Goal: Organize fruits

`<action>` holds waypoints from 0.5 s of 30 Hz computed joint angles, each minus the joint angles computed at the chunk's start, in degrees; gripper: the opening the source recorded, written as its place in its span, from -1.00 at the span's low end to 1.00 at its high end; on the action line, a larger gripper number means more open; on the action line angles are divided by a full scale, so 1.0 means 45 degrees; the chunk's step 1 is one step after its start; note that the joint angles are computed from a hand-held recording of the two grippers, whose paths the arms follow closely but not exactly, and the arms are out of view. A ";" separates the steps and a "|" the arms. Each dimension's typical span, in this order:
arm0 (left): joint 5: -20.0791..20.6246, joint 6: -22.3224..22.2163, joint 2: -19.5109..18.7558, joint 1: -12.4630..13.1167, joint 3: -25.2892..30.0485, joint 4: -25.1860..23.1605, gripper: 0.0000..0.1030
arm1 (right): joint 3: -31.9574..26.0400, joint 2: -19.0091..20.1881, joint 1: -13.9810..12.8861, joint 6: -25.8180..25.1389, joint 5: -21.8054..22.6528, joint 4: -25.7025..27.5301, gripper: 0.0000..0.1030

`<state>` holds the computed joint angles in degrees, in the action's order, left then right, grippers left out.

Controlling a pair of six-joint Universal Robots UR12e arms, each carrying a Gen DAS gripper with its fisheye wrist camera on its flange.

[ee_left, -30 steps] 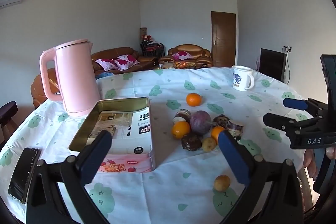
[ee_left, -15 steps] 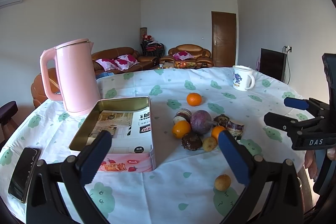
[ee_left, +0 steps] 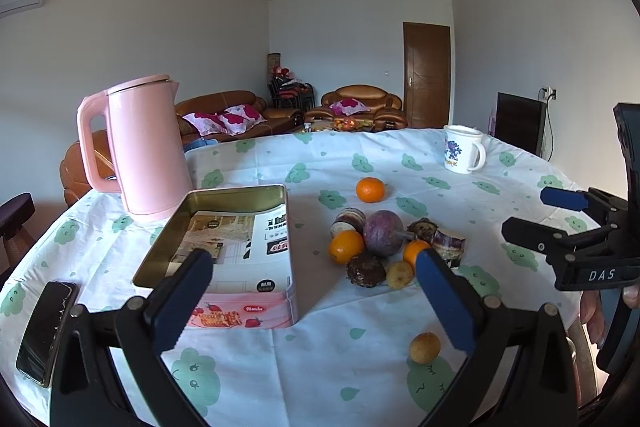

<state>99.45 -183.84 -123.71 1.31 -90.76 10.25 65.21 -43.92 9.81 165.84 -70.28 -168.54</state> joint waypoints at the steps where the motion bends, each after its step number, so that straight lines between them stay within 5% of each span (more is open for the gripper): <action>1: -0.0005 0.0000 0.0011 0.0006 -0.0015 0.0011 1.00 | 0.0000 0.0000 0.0000 0.0000 0.0000 0.0000 0.98; 15: -0.0043 0.0009 0.0009 0.0075 -0.0069 -0.0022 1.00 | -0.0035 0.0057 0.0009 0.0079 -0.0013 -0.0044 0.98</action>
